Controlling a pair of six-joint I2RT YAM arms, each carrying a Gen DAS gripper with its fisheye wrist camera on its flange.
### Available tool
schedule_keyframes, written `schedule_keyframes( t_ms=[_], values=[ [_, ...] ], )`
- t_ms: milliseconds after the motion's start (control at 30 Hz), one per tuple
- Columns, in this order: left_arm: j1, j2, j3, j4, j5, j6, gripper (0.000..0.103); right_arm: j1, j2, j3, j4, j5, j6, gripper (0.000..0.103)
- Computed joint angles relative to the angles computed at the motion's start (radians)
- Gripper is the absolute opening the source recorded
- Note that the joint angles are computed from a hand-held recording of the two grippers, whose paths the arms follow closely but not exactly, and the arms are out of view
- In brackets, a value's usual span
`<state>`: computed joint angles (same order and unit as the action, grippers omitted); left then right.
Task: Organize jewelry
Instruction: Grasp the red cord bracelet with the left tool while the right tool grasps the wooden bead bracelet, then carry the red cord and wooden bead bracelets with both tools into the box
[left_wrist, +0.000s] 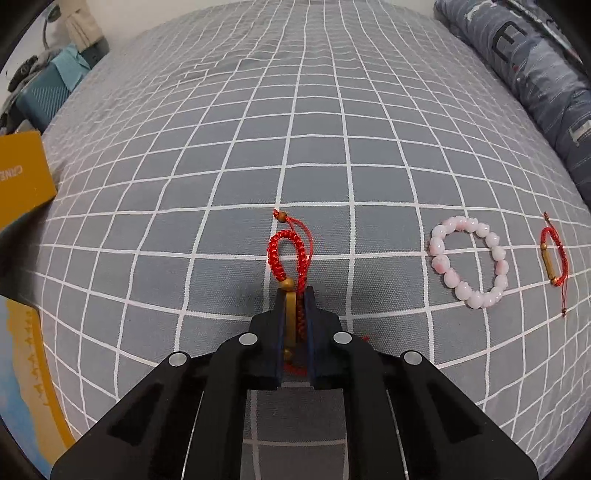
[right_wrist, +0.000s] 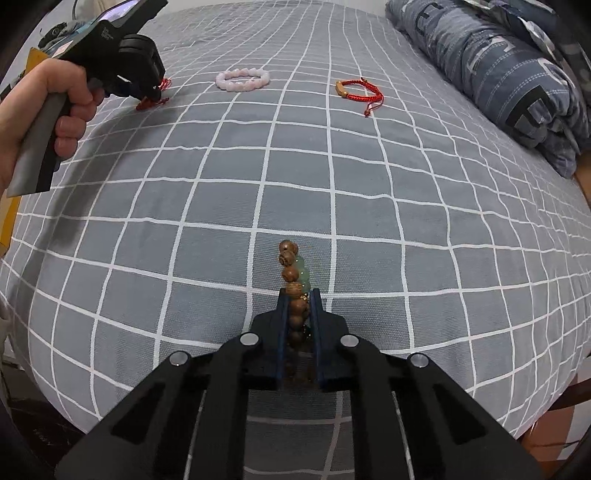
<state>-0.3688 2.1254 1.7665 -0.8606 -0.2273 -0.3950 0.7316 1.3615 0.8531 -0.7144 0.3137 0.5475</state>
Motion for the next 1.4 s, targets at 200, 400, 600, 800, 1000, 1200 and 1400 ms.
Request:
schedule_keyframes(
  t_ms=[200, 400, 600, 800, 1000, 1200, 1400],
  values=[
    [0.013, -0.029, -0.016, 0.004, 0.027, 0.001, 0.008, 0.0, -0.009, 0.016, -0.012, 0.0, 0.009, 0.01],
    [0.004, -0.114, -0.084, 0.019, 0.039, 0.005, 0.008, 0.012, -0.029, 0.038, -0.031, 0.021, 0.026, 0.01],
    [-0.012, -0.219, -0.146, 0.016, 0.029, -0.005, 0.008, 0.017, -0.061, 0.055, -0.055, 0.068, 0.05, 0.01],
    [-0.018, -0.334, -0.209, 0.002, 0.013, -0.002, 0.008, 0.034, -0.093, 0.082, -0.075, 0.098, 0.073, 0.01],
    [-0.013, -0.438, -0.279, 0.0, 0.034, -0.01, 0.008, 0.059, -0.101, 0.118, -0.096, 0.113, 0.101, 0.01],
    [-0.024, -0.513, -0.353, 0.0, 0.026, -0.005, 0.008, 0.081, -0.078, 0.166, -0.11, 0.127, 0.12, 0.01],
    [-0.052, -0.629, -0.445, -0.007, 0.008, -0.032, 0.008, 0.096, -0.055, 0.205, -0.105, 0.133, 0.13, 0.01]
  ],
)
